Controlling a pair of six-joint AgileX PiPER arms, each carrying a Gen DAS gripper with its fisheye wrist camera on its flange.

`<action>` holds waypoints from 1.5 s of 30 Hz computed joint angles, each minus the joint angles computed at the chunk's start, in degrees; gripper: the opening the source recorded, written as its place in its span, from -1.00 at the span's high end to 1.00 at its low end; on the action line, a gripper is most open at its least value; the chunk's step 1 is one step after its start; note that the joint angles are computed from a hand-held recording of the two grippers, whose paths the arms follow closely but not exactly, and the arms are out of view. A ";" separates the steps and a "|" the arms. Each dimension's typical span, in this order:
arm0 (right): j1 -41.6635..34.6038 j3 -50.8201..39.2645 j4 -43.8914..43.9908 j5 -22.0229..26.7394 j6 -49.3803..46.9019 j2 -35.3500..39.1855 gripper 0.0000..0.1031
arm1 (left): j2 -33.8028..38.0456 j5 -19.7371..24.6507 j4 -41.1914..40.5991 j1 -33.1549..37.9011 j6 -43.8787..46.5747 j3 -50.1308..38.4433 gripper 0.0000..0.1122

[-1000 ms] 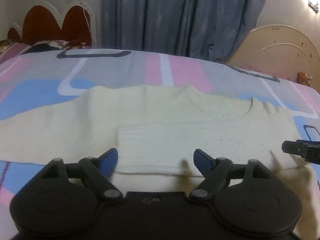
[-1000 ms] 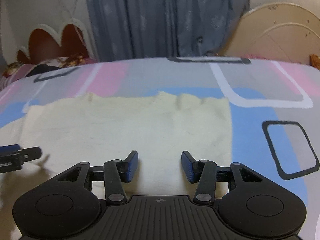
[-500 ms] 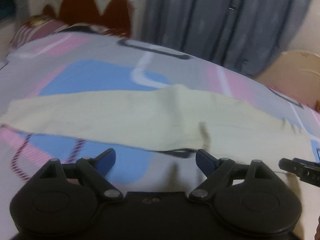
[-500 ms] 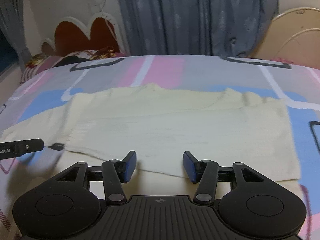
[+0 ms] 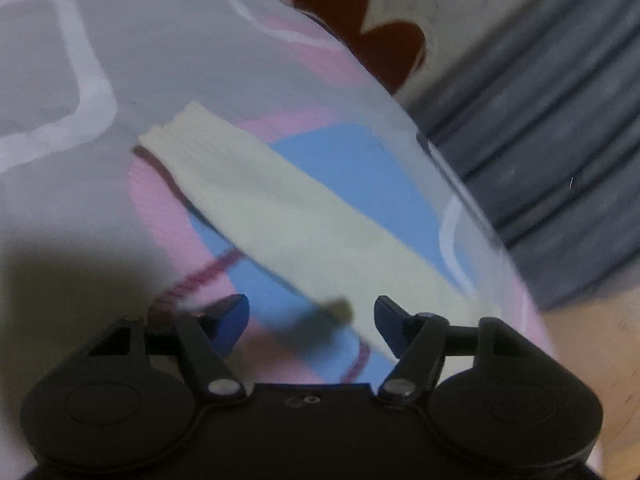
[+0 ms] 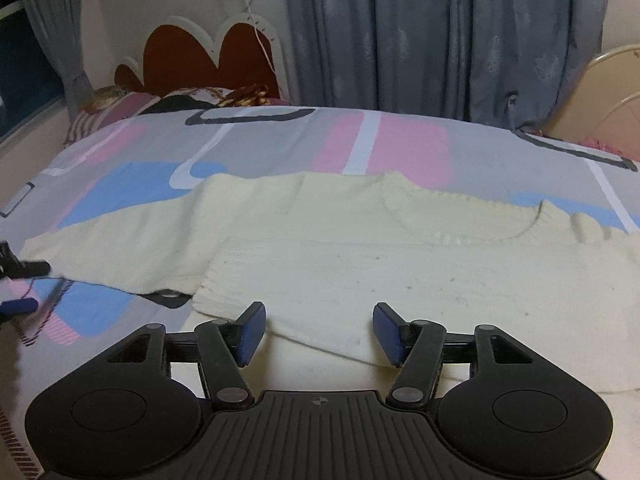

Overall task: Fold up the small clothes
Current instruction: 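Grasp the other sleeve near its cuff with the left gripper, then fold the held sleeve across the sweater body and open the left gripper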

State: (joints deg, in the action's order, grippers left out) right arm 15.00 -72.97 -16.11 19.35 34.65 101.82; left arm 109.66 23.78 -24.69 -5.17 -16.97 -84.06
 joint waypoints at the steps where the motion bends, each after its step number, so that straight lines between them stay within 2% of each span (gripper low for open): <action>1: 0.21 -0.68 -1.13 0.04 1.24 0.77 -0.15 | 0.70 -1.56 -3.46 0.79 2.02 0.10 -0.04; 3: 0.39 -1.57 -2.75 0.06 3.13 1.77 -0.15 | 2.14 -4.15 -10.56 2.07 6.85 0.06 0.09; 5: 0.82 -2.41 -6.70 0.13 7.48 2.82 -0.15 | 3.50 -5.53 -13.43 2.79 7.94 -0.64 0.30; 6: 0.92 -2.80 -8.02 0.23 9.01 3.29 -0.15 | 4.21 -5.90 -12.22 2.97 6.17 -1.20 0.60; 7: 0.97 -3.27 -9.06 0.40 10.28 3.87 -0.15 | 4.66 -6.48 -12.80 3.32 6.13 -0.97 0.81; 9: 0.96 -4.29 -9.45 1.15 10.58 5.09 -0.15 | 5.19 -7.78 -17.05 3.46 8.20 -0.26 0.83; 11: 0.90 -5.12 -8.84 2.07 9.40 6.07 -0.14 | 4.45 -8.68 -12.94 2.64 6.21 0.16 0.88; 16: 1.30 -3.98 -16.42 1.24 17.16 5.62 -0.14 | 1.93 -11.30 -7.20 0.27 6.83 -0.15 0.89; 21: 1.99 -6.64 -14.62 5.08 10.30 7.65 -0.14 | -0.04 -11.62 -4.54 -4.85 13.01 -3.54 0.89; 23: 0.35 -3.87 -12.15 1.24 11.06 5.27 -0.14 | 1.24 -9.85 -2.53 -8.40 14.72 -7.89 0.89; 25: -0.87 -1.11 -13.96 -0.73 15.18 2.81 -0.15 | 2.58 -7.68 -1.60 -12.03 17.42 -11.77 0.89; 27: -2.95 2.22 -11.33 -2.92 14.24 -0.02 -0.14 | 4.73 -5.76 -1.02 -16.33 20.27 -15.96 0.89; 30: -6.25 6.27 -6.62 -4.32 10.20 -3.96 -0.15 | 9.46 -1.66 -1.66 -21.84 22.89 -23.32 0.89; 35: -11.86 13.17 -3.08 -4.61 5.19 -10.92 -0.15 | 19.68 7.14 3.03 -29.53 18.81 -37.04 0.89; 37: -14.71 15.85 0.55 -4.53 1.07 -13.58 -0.15 | 21.82 9.55 5.98 -31.82 17.24 -39.05 0.84; 41: -19.86 20.49 10.96 -4.09 -9.84 -18.86 -0.15 | 23.08 13.91 10.38 -35.11 17.31 -39.58 0.50; 42: -20.81 21.68 13.63 -4.17 -12.53 -20.10 -0.15 | 23.66 15.36 11.90 -35.64 16.82 -40.77 0.29; 43: -21.97 22.16 17.49 -3.99 -16.56 -20.88 -0.15 | 23.13 15.32 11.50 -35.71 17.63 -39.85 -0.01; 44: -22.54 22.42 20.05 -3.99 -19.15 -21.30 -0.15 | 20.84 15.34 10.62 -35.82 18.33 -36.64 -0.17; 45: -22.88 22.51 21.57 -3.85 -20.81 -21.62 -0.15 | 20.30 14.45 10.07 -35.55 18.89 -35.72 -0.45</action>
